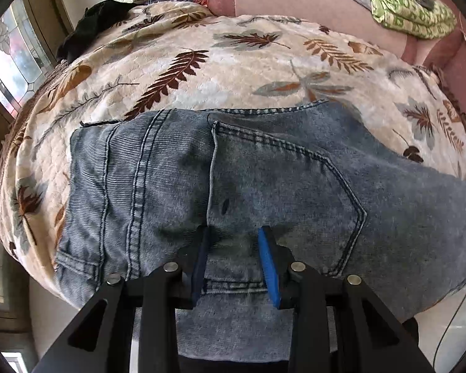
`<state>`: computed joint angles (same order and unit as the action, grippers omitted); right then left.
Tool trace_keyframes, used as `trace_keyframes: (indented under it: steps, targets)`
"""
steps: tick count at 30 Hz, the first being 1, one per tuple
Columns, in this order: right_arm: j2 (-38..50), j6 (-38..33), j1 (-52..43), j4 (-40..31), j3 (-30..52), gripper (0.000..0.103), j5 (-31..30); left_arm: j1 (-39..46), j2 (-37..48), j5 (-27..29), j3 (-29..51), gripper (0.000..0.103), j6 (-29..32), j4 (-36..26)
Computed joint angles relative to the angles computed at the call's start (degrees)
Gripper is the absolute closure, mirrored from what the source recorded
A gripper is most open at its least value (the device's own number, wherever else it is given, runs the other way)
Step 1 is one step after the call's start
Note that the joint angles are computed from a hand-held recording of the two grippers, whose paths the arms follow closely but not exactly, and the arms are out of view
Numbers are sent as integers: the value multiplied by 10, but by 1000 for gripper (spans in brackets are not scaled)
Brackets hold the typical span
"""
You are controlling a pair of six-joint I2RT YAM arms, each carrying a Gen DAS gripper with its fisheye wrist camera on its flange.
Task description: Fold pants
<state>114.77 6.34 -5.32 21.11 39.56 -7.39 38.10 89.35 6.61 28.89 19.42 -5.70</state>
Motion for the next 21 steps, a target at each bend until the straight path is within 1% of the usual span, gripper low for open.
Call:
trace_keyframes:
  steps: [1, 2, 3, 4, 6, 8, 9, 10, 11, 12, 13, 14, 16, 17, 18, 19, 20, 21]
  targets:
    - [-22, 10, -10, 10, -20, 61, -17, 0, -10, -2, -2, 70, -3, -8]
    - [-57, 15, -21, 31, -54, 61, -37, -1, -32, 4, -9, 70, -5, -17]
    - [-89, 9, -26, 38, -80, 61, -53, -1, -52, 16, -17, 69, -2, -25]
    - [-115, -1, -28, 32, -99, 61, -72, -5, -61, 24, -21, 69, 2, -30]
    - [-156, -35, -18, -1, -132, 61, -116, -27, -76, 32, -37, 69, 8, -39]
    - [-157, -49, 2, 5, -155, 61, -111, -51, -69, 22, -54, 69, 8, -19]
    - [-141, -58, 16, 7, -165, 62, -102, -66, -54, 1, -65, 69, 5, 6]
    - [-130, -63, 22, 14, -174, 66, -98, -71, -41, -11, -70, 69, 6, 23]
    - [-100, -67, 30, 32, -186, 68, -79, -74, -27, -20, -81, 69, 15, 53]
    - [-77, -75, 27, 61, -202, 72, -68, -74, -28, -21, -88, 69, 24, 64]
    - [-72, -89, 11, 109, -231, 74, -75, -76, -34, -25, -93, 69, 29, 67]
    - [-72, -107, -14, 145, -261, 74, -92, -78, -45, -36, -94, 69, 30, 55]
    - [-93, -132, -58, 135, -284, 75, -116, -77, -56, -40, -85, 69, 26, 28]
    - [-112, -150, -76, 110, -291, 75, -125, -77, -67, -40, -83, 69, 22, 12]
    - [-135, -172, -104, 69, -292, 75, -146, -78, -89, -38, -83, 69, 14, -10]
    - [-159, -191, -135, 39, -298, 72, -171, -79, -111, -30, -83, 69, 13, -31]
    - [-182, -216, -188, 5, -301, 72, -214, -85, -131, -21, -86, 69, 12, -48]
    - [-193, -232, -221, -21, -299, 72, -239, -96, -154, -16, -90, 69, 8, -65]
